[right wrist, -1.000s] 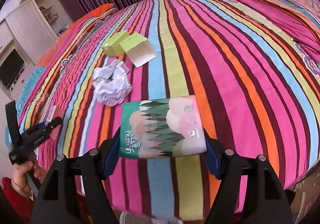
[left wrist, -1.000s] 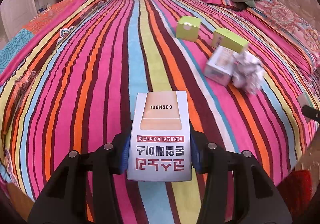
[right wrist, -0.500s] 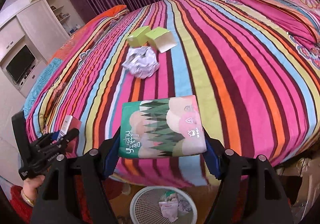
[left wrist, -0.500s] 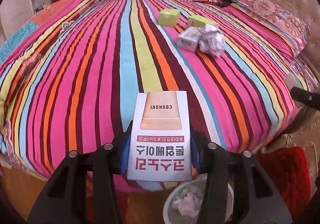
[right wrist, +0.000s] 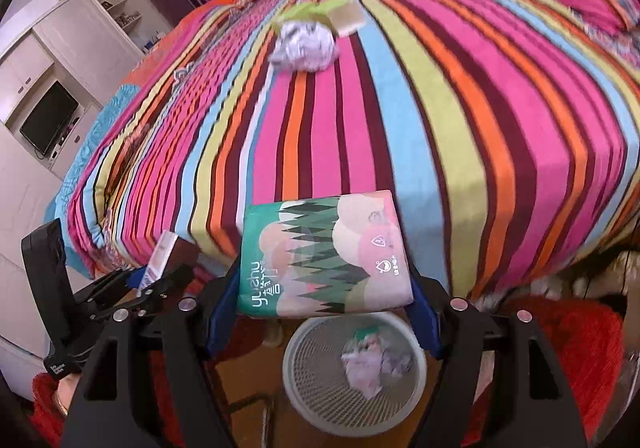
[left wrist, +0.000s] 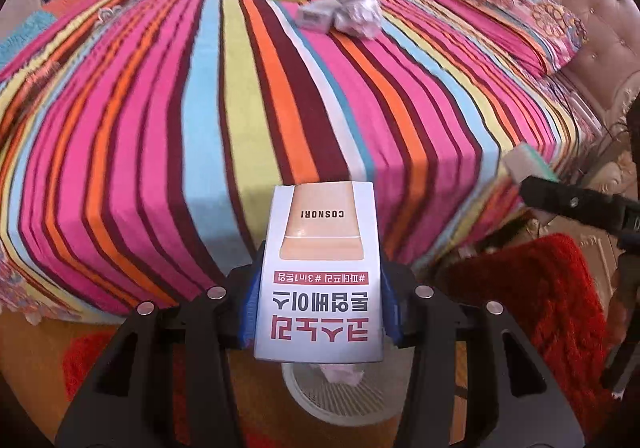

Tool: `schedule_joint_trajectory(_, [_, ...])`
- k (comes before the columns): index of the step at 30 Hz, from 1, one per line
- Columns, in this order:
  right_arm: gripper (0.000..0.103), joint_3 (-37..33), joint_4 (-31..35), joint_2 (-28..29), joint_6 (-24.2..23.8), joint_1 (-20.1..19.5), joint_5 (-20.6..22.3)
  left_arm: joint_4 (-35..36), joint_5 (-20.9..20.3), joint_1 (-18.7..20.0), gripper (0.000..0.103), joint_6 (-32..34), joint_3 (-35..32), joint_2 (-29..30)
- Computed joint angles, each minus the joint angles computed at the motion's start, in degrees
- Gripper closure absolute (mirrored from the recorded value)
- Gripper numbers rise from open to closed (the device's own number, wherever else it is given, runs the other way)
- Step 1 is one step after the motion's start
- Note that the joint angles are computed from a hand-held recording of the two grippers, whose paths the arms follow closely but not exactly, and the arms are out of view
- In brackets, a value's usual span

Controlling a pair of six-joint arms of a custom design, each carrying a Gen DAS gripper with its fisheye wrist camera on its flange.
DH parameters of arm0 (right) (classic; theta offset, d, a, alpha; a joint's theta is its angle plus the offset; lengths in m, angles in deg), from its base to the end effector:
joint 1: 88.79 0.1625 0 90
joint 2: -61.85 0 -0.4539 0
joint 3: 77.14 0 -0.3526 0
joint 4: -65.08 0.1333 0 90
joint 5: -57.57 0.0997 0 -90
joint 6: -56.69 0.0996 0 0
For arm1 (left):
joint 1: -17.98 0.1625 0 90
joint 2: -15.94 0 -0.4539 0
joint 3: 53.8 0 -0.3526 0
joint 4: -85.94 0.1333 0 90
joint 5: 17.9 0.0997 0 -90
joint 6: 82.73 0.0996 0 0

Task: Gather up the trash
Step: 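Carry the white box and green tissue pack with both tools over the wastebasket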

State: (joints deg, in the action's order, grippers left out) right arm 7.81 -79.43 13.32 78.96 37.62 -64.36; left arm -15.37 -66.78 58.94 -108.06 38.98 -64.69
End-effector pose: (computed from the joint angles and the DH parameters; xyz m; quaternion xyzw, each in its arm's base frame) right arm 0.4835 -0.5198 0.2439 0.0740 -0.9476 0.2649 0.1627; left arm -0.2602 -0.4892 0.4596 0.1949 0.9158 -0.2068 0.2839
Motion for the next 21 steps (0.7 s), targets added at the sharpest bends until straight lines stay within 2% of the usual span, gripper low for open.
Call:
schedule_joint_trajectory(4, [0.035,1.7,2.3,-0.2,1.6,0.5,0.0,2.0,-1.3,-0.8,0.056,-0.9,1.7,-0.2])
schedule_joint_trajectory(10, [0.035,3.3,6.1,-0.4,4.6,-0.1,2.1,5.6,-7.3,0.2,0.056,-4.0,2.6,0.3])
schedule_joint_trajectory(14, [0.035,3.9,10.6,-0.2,7.7,-0.9,3.3,8.7,-9.3,0.9,0.056,-5.3,2.7,1.4])
schedule_joint_trajectory(21, [0.035,3.4,15.0,0.5,9.8,-1.7,5.4,15.1,-11.5,2.2,0.056,-7.2,1.8,4.3])
